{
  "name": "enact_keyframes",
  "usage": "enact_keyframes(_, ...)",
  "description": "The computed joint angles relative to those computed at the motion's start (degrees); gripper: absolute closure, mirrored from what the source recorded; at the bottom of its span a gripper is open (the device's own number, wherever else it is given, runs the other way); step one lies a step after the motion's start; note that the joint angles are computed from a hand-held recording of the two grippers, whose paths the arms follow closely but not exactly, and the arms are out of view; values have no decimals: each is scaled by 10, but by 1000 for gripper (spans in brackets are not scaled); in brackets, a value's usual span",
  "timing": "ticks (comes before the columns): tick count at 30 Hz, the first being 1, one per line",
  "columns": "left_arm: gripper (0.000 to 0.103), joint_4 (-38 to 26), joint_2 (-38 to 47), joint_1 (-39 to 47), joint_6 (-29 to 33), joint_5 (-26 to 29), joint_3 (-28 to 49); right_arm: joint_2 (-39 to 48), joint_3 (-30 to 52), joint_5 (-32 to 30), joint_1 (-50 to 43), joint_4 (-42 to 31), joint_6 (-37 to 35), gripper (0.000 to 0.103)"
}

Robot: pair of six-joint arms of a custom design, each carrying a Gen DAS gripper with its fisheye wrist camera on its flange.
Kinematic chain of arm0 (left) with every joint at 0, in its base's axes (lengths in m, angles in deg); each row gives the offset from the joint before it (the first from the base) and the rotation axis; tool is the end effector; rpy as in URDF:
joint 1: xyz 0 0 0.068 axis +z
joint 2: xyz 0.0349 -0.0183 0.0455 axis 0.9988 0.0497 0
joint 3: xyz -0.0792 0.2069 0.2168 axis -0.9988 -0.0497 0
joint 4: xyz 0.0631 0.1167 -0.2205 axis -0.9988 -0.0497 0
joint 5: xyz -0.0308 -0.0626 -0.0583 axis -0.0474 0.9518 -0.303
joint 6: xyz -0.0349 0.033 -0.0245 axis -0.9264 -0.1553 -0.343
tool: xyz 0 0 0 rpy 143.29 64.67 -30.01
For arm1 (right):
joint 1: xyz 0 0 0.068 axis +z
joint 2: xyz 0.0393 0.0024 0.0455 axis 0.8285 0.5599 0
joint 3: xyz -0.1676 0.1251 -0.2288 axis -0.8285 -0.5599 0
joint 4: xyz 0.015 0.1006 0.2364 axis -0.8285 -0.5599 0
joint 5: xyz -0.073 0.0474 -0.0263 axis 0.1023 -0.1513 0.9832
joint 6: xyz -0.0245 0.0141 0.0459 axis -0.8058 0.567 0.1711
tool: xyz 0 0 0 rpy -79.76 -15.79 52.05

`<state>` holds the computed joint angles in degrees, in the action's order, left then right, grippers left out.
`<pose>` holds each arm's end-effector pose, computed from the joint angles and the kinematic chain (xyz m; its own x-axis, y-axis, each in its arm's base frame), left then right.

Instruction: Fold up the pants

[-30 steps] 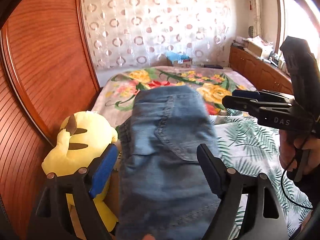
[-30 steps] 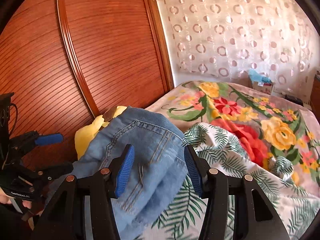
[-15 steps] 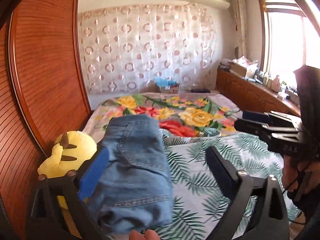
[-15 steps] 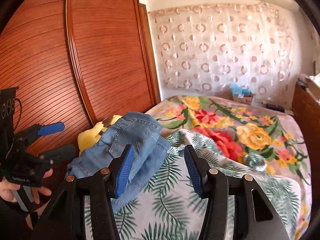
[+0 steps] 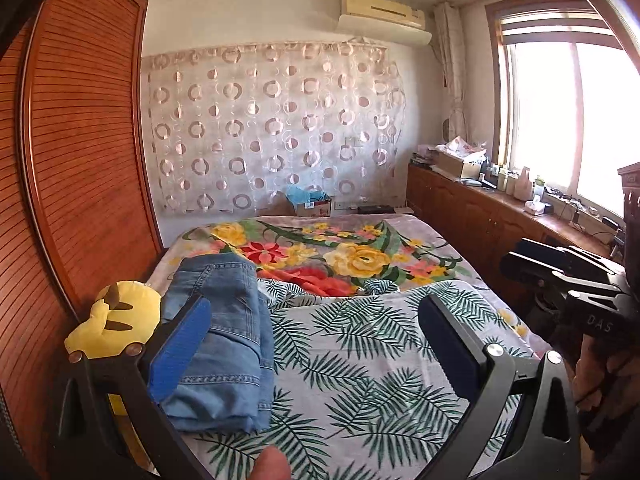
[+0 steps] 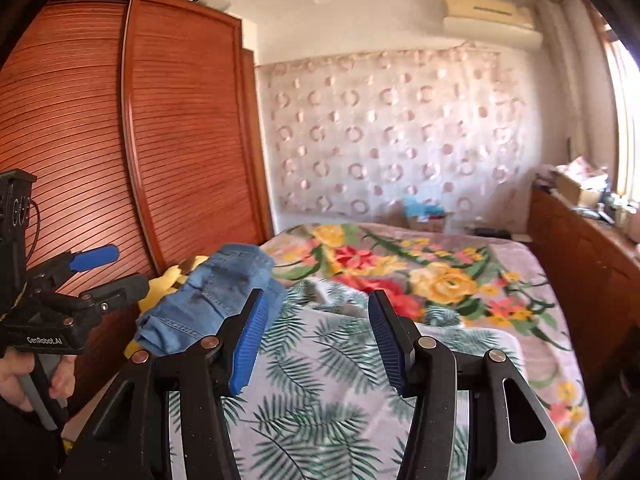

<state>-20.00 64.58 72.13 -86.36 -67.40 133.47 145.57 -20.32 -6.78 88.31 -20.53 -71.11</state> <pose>0.3773 -0.1021 0.1678 -0.3816 0.1136 -0.9173 0.2866 0.9581 -0.0006 0.2476 0.1469 0.1712 -0.2822 -0.0471 -0.9582 -0.2981 0.9537 0.0410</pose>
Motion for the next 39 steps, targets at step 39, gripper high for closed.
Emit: enact_keyframes(39, 0, 93, -96, -101, -45, -101, -181, 6, -48, 300, 205, 25, 104, 38)
